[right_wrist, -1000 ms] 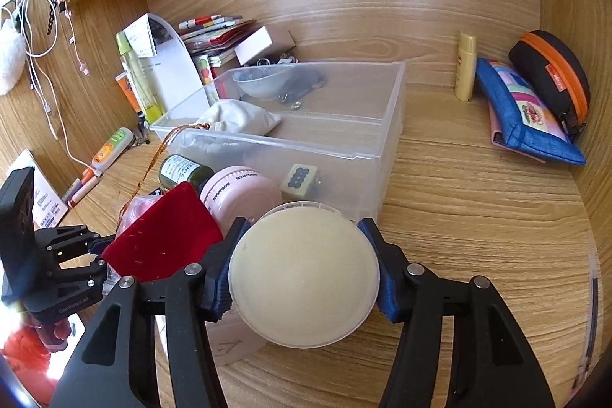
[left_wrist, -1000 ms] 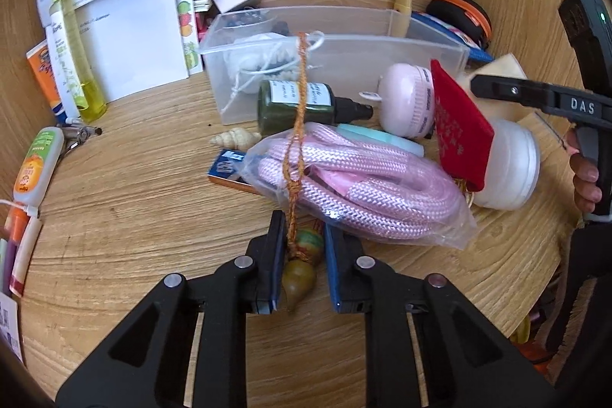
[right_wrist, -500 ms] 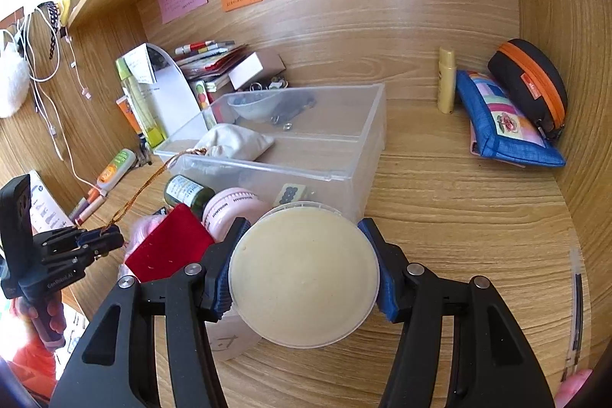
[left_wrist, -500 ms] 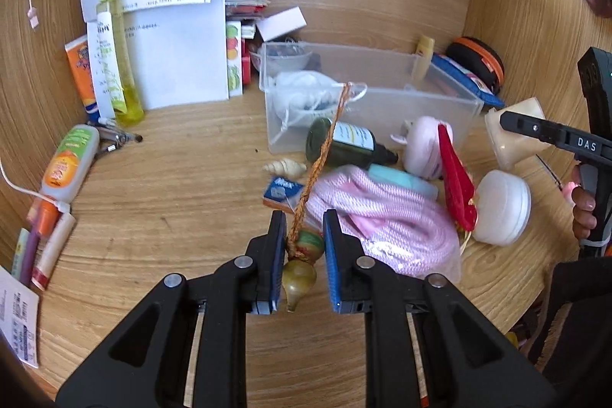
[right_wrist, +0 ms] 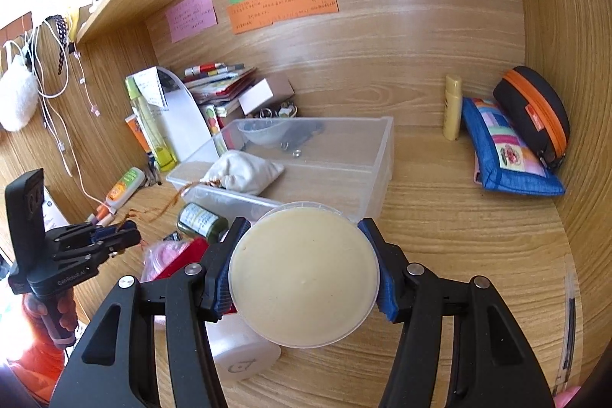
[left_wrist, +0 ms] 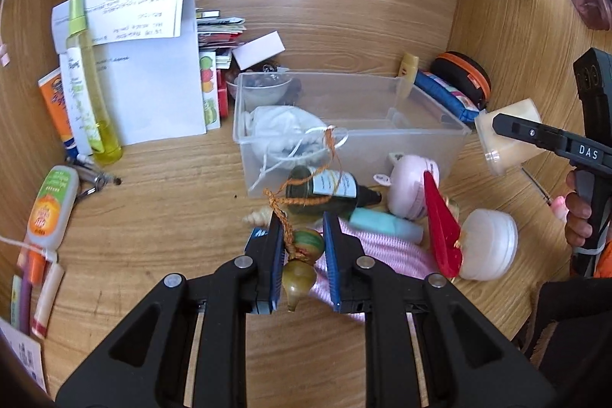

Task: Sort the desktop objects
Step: 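Grasp the beaded cord with the left gripper while the right gripper grasps the cream candle jar, then drop the beaded cord into the box with the left gripper while the right sets the jar inside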

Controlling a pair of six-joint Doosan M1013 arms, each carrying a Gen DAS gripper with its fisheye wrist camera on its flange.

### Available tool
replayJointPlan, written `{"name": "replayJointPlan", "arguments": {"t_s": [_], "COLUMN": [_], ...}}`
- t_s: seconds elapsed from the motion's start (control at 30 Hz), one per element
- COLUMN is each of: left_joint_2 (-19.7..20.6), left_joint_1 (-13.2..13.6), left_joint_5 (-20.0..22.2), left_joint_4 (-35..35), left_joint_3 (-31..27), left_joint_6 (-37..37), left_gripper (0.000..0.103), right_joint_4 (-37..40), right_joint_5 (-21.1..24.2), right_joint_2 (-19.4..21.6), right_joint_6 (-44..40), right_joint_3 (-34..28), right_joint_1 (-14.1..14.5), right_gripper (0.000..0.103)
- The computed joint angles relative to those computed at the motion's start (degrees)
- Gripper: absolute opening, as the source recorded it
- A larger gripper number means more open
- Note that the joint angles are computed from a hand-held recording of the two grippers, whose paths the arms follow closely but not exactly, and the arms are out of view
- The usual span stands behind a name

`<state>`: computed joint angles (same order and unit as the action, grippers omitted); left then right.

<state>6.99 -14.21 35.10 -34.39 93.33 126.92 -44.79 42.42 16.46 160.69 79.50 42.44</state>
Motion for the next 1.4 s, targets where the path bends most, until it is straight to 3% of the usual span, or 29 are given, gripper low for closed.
{"name": "replayJointPlan", "arguments": {"t_s": [0.63, 0.97, 1.4], "left_joint_2": [4.03, 7.39, 10.68], "left_joint_1": [-0.3, -0.06, 0.23], "left_joint_5": [3.11, 6.38, 8.66], "left_joint_4": [-0.74, -3.17, -2.55], "left_joint_3": [-9.1, -14.59, -17.3], "left_joint_6": [3.0, 3.74, 3.17], "left_gripper": [0.018, 0.018, 0.018], "right_joint_4": [1.59, 5.78, 12.85], "right_joint_5": [-0.89, -1.24, 0.62], "right_joint_2": [1.6, 3.24, 6.83], "right_joint_6": [-3.5, -7.91, -15.84], "right_joint_3": [-3.44, -6.02, -11.14], "right_joint_1": [-1.95, -3.7, -5.37], "right_gripper": [0.054, 0.054, 0.054]}}
